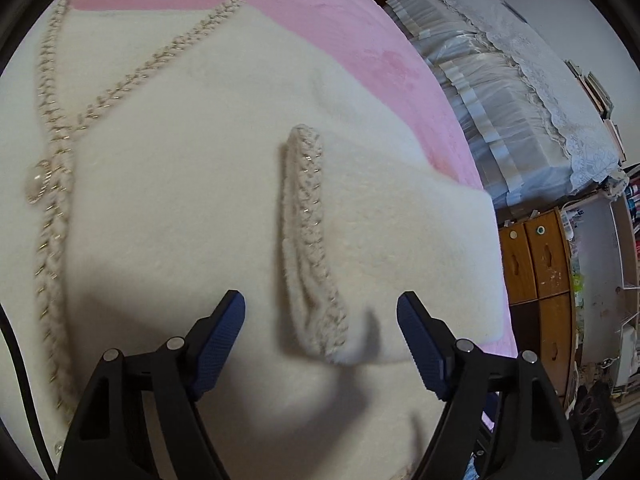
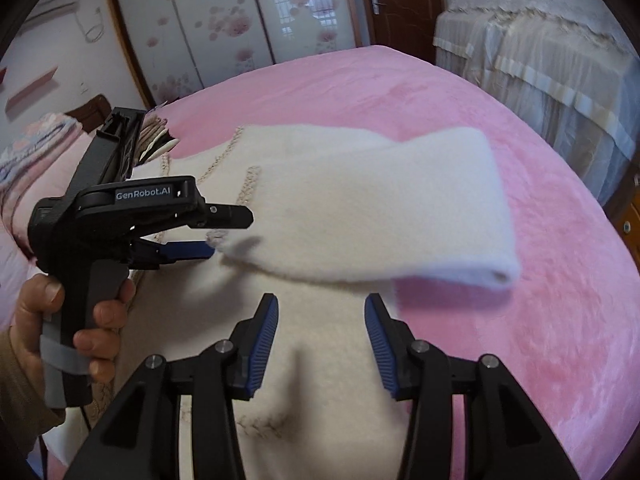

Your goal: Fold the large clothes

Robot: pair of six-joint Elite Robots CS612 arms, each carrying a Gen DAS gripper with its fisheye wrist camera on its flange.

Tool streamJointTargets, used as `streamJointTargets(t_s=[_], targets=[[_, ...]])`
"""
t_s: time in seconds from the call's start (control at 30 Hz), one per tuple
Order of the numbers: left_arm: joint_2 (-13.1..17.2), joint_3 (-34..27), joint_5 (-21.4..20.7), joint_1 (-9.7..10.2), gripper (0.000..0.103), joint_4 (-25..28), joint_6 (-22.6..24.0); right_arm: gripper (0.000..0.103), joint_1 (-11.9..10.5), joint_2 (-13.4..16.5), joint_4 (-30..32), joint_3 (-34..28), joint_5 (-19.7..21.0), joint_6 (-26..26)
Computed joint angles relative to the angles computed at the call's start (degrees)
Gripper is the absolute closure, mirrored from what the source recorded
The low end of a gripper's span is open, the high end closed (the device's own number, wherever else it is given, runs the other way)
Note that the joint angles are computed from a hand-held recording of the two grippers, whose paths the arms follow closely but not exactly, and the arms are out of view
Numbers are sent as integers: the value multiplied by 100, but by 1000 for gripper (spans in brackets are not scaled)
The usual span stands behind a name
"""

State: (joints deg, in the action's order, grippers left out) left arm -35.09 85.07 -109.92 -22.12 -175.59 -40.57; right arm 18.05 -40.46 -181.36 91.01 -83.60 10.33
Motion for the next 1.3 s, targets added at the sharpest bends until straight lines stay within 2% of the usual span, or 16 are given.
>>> streamJointTargets(t_s=[0.03,0.07,0.1,0.13,0.23,0.27,0.37,0.57,0.7,0.77,0.8,0.97,1.1,1.3], targets=[[27,-45,-118,6,41,-12,8,58,-18,7,29,10,-16,59],[75,-160,-304,17,70,112,20,57,-29,23,83,3,-61,115],[114,-271,-387,18,88,308,18,58,-39,31,115,13,-105,171],[128,-354,-413,8,87,514,27,58,-55,37,158,19,-149,242],[8,-425,69,-115,89,816,225,57,-118,52,331,14,-191,490],[-39,-405,291,-159,89,610,125,57,-146,53,368,12,-157,560],[-273,-351,683,-217,89,20,202,57,-210,88,454,-51,-48,728],[-716,-413,1414,-276,89,-383,598,57,-253,245,692,-428,45,999],[-984,-277,1734,-218,89,-594,846,58,-246,446,780,-785,65,1174],[-1095,-204,1930,-175,89,-633,914,63,-198,553,915,-998,-174,1148],[-1149,-148,2049,-158,89,-668,905,95,-169,600,970,-1100,-305,1064],[-1287,311,2484,3,89,-870,929,95,88,694,1017,-1408,-1308,382],[-1221,757,2528,188,89,-854,536,94,219,763,1231,-1564,-1739,-188],[-874,1162,2306,355,89,-417,-109,87,340,813,1422,-1638,-2148,-694]])
